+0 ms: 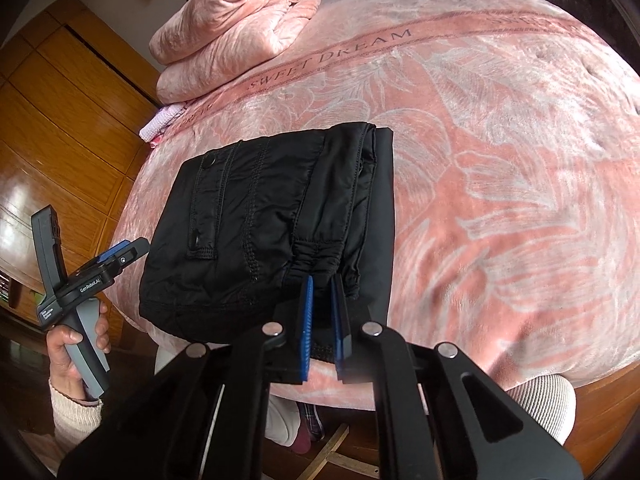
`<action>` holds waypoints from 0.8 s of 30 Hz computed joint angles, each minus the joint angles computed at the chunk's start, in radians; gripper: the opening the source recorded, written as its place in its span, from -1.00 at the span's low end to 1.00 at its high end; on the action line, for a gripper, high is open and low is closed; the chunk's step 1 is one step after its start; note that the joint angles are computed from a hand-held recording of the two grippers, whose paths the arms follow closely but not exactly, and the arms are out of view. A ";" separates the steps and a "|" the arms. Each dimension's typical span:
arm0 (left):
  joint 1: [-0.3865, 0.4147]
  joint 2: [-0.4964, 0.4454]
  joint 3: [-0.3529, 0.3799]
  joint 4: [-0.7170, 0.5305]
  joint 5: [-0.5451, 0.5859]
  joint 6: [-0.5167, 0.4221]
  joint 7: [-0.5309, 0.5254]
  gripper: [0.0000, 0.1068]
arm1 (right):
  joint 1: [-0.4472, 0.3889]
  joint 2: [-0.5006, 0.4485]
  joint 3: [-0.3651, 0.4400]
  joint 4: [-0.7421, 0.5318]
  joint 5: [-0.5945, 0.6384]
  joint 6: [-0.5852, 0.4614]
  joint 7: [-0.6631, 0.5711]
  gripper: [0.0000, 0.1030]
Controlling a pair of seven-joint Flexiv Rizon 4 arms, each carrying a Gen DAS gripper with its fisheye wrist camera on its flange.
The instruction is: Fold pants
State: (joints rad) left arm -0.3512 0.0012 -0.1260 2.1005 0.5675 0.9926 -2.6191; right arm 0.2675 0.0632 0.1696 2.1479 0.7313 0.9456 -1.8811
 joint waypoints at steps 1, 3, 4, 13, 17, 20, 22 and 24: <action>0.000 0.002 0.000 -0.001 0.002 -0.001 0.001 0.85 | -0.001 0.008 0.000 0.002 -0.002 -0.002 0.001 -0.86; 0.000 0.005 -0.001 -0.002 0.008 -0.004 -0.001 0.85 | 0.000 0.019 -0.001 0.003 -0.013 -0.008 0.003 -0.86; 0.001 0.006 -0.002 -0.002 0.010 -0.004 -0.002 0.85 | 0.002 0.023 0.001 0.006 -0.021 -0.003 0.007 -0.86; 0.006 0.008 -0.003 -0.001 0.008 -0.005 0.006 0.85 | 0.007 -0.053 0.013 0.015 -0.052 0.030 0.043 -0.84; 0.009 0.001 0.001 0.007 -0.011 0.002 0.022 0.85 | 0.003 -0.052 0.026 0.023 -0.082 0.042 0.056 -0.61; 0.013 0.001 0.010 0.026 -0.033 0.010 0.036 0.85 | 0.014 -0.036 0.045 0.076 -0.233 0.138 0.156 0.27; 0.019 0.009 0.018 0.051 -0.054 0.014 0.048 0.85 | 0.014 -0.015 0.034 0.073 -0.182 0.136 0.098 0.45; 0.031 0.022 0.032 0.093 -0.102 0.043 0.081 0.85 | 0.012 0.003 0.015 0.060 -0.116 0.114 0.049 0.75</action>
